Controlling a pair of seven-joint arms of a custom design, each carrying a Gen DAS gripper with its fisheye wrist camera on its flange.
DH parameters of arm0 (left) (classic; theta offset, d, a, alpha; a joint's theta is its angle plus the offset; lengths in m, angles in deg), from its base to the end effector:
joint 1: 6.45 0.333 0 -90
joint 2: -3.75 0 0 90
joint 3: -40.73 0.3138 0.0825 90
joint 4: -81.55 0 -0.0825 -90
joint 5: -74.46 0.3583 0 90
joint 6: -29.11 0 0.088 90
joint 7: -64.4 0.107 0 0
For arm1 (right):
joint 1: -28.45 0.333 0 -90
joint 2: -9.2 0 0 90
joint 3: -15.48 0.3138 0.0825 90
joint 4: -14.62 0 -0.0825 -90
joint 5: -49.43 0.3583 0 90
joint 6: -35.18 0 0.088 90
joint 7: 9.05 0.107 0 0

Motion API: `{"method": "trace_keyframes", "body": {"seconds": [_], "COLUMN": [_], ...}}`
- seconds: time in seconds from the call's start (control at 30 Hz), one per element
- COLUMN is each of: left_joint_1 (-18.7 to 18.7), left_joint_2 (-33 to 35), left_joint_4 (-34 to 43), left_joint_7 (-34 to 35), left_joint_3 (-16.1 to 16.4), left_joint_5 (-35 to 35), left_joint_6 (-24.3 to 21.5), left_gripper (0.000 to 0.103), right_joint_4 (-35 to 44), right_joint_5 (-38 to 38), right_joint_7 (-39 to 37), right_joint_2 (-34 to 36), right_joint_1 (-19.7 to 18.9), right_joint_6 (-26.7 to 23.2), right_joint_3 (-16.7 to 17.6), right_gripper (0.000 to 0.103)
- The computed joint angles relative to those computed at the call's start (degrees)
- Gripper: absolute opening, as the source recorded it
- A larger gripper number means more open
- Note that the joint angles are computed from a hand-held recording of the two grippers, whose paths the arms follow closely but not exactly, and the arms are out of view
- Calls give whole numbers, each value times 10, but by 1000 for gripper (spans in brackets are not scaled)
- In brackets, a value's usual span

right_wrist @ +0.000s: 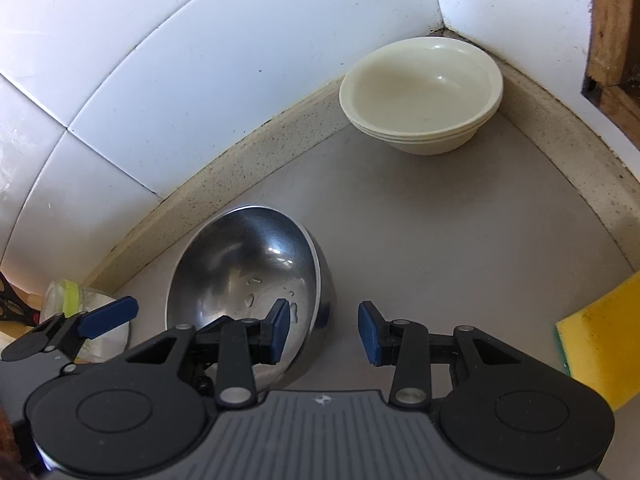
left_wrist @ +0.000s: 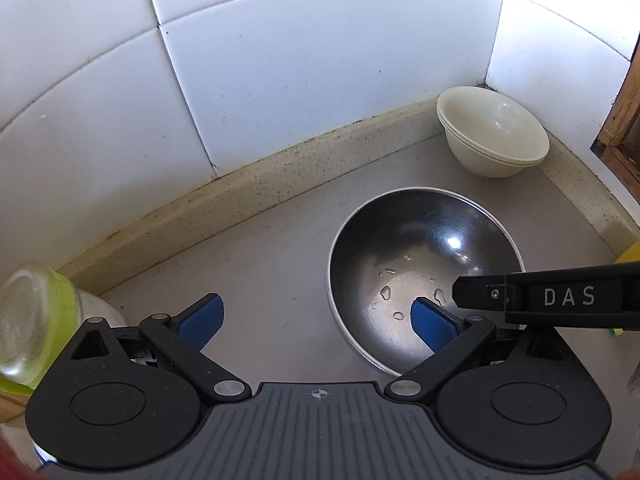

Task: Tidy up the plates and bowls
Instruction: 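Close both grippers on that steel bowl's rim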

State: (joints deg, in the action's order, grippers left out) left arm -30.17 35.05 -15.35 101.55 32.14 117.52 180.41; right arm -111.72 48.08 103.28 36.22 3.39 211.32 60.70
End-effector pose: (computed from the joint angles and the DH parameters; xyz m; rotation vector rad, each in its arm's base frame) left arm 0.5775 -0.3683 0.3369 -1.6903 2.0570 -0.5227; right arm 0.5532 0.1804 0.3028 -1.6415 1.9302 0.0762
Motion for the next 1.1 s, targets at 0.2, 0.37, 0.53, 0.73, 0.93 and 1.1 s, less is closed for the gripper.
{"method": "trace_keyframes", "body": {"seconds": [0.2, 0.37, 0.53, 0.73, 0.93, 1.1], "left_joint_1": [20, 50, 25, 20, 14, 10], "left_joint_2": [24, 31, 21, 6, -13, -39], "left_joint_4": [18, 9, 5, -12, -27, -47], "left_joint_7": [53, 111, 110, 98, 76, 53], "left_joint_3": [-22, -49, -26, -21, -15, -9], "left_joint_5": [-42, -105, -91, -80, -59, -38], "left_joint_6": [5, 40, 42, 52, 63, 70], "left_gripper": [85, 62, 58, 57, 59, 61], "right_joint_4": [9, 7, -1, -11, -24, -38], "right_joint_5": [6, 6, 1, -8, -34, -58], "right_joint_7": [-21, -22, -21, -7, 16, 37], "right_joint_2": [17, 19, 14, 19, 12, -4], "right_joint_1": [-13, -14, -29, -54, -89, -125], "right_joint_6": [-13, -7, -4, 7, 15, 20], "right_joint_3": [16, 18, 34, 57, 89, 125], "right_gripper": [25, 24, 22, 22, 22, 22]}}
